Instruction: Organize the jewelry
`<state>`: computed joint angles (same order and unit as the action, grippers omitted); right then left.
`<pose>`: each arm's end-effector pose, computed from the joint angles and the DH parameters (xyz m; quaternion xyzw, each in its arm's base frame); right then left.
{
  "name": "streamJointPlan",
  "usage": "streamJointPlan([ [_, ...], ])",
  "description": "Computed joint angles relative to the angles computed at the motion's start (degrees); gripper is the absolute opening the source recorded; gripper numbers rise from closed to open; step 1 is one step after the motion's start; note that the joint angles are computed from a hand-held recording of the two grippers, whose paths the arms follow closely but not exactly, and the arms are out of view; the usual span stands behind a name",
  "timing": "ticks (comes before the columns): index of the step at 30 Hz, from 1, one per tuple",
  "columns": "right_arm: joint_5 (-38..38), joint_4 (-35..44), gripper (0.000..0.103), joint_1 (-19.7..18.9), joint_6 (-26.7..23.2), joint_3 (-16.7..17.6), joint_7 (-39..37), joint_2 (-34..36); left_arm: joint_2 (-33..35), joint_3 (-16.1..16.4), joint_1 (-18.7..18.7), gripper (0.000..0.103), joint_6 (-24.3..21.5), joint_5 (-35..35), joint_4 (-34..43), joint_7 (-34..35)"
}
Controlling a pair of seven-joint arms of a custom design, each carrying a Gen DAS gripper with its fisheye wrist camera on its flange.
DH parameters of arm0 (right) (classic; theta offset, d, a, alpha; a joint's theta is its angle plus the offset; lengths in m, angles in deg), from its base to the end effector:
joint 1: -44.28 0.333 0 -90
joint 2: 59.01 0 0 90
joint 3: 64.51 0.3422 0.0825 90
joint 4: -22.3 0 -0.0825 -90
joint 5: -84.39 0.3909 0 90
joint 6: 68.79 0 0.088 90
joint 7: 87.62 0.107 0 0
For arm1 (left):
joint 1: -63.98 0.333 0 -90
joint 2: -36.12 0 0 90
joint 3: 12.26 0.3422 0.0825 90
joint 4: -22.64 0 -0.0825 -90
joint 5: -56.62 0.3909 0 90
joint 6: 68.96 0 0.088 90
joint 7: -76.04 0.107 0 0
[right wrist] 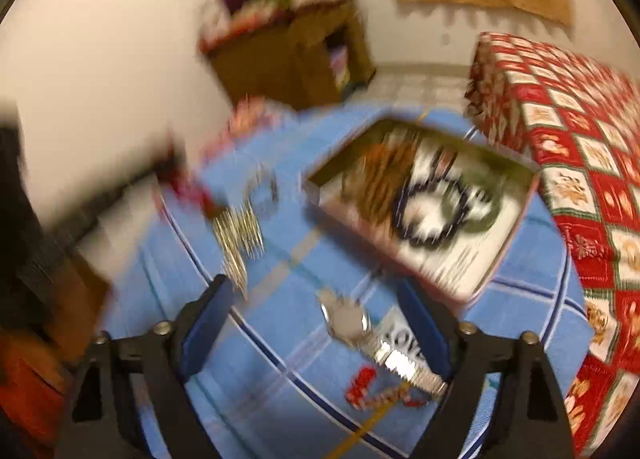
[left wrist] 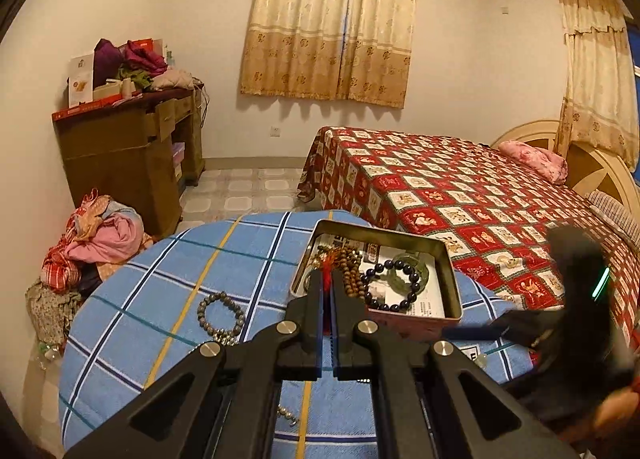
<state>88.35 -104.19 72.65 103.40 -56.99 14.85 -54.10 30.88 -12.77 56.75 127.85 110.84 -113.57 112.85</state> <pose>0.4864 0.3438 0.4470 -0.7649 0.5413 -0.1038 0.3333 0.4853 -0.1604 0.4876 -0.5254 0.6885 -0.4363 0.2441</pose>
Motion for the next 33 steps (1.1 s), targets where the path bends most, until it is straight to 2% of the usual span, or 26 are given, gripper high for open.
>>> streamJointPlan([
  [1, -7.8, 1.2, 0.071, 1.9, -2.2, -2.1, 4.5, 1.4, 0.0, 0.4, -0.3, 0.001, -0.1, 0.6, 0.0, -0.8],
  [3, -16.0, 4.1, 0.068, 3.8, -6.1, -4.1, 7.8, 4.6, -0.3, 0.6, -0.4, 0.001, -0.6, 1.1, -0.3, -1.3],
  [4, -17.4, 5.2, 0.067, 4.0, -7.5, -4.3, 7.8, 5.9, -0.6, -0.3, 0.3, 0.001, -1.0, -0.4, -0.8, 0.1],
  [6, -17.1, 6.8, 0.062, 3.5, -10.3, -4.0, 5.9, 8.1, -1.1, 0.1, 0.1, 0.001, -0.9, -1.7, -1.5, 1.1],
  [7, -20.8, 6.1, 0.052, 4.9, -8.7, -5.7, 7.9, 7.8, -1.2, 0.3, -0.1, 0.001, -0.9, -2.2, -1.8, 1.5],
  [8, -20.5, 6.1, 0.048, 4.6, -9.3, -5.5, 7.3, 7.7, -1.4, -0.3, 0.4, 0.001, -0.7, -3.8, -2.3, 2.8],
  [9, -17.2, 6.1, 0.039, 3.2, -10.1, -4.1, 5.3, 7.5, -1.5, -0.5, 0.5, 0.001, -0.7, -4.9, -2.6, 3.7],
  [11, -8.8, 5.6, 0.038, 0.1, -9.9, -1.1, 0.0, 7.2, -1.5, 0.6, -0.5, 0.001, -0.5, -5.1, -2.7, 3.5],
  [12, -7.4, 5.1, 0.038, -0.1, -9.4, -1.1, -0.3, 6.8, -1.6, 0.8, -0.7, 0.001, -0.4, -5.2, -2.8, 3.8],
  [14, -10.1, 3.4, 0.038, 1.4, -7.0, -3.4, 3.3, 5.5, -1.8, -0.3, 0.2, 0.001, 0.0, -7.3, -3.3, 6.0],
  [17, -0.8, 0.2, 0.038, -1.6, -1.7, -0.3, -1.6, 2.2, -1.4, 1.0, -1.0, 0.001, 0.2, -6.3, -2.8, 5.0],
  [18, -0.9, -0.5, 0.038, -1.3, 0.2, -0.6, -1.1, 1.1, -1.3, 0.6, -0.8, 0.001, 0.2, -6.6, -2.6, 5.4],
  [23, -11.5, -1.0, 0.038, 0.1, 6.3, -3.9, 9.1, -2.6, 0.1, -1.1, -0.4, 0.001, 0.2, -7.8, -0.8, 7.2],
  [25, -20.4, -0.1, 0.038, -0.2, 8.1, -5.8, 16.9, -3.0, 1.4, -2.9, 0.2, 0.001, 0.1, -9.8, 1.2, 9.7],
  [27, -35.9, 3.4, 0.038, 1.1, 8.7, -10.2, 31.6, -1.8, 2.9, -5.3, 0.9, 0.001, 0.4, -14.0, 3.1, 14.4],
  [28, -39.9, 4.7, 0.038, 1.0, 9.2, -11.5, 35.9, -1.2, 3.9, -5.3, 0.7, 0.001, 0.4, -12.5, 4.6, 13.2],
  [29, -39.9, 5.1, 0.038, -0.2, 9.3, -10.7, 36.3, -1.3, 5.7, -5.5, 1.0, 0.001, 0.5, -7.0, 7.7, 8.1],
  [31, -44.5, 7.0, 0.038, 0.7, 9.5, -13.5, 42.2, 0.2, 9.2, -8.5, 3.8, 0.001, 0.4, 1.1, 13.0, 0.4],
  [33, -48.0, 8.4, 0.038, 1.7, 8.4, -15.4, 46.4, 1.8, 12.4, -10.7, 4.6, 0.001, -0.5, 1.0, 16.2, 1.1],
])
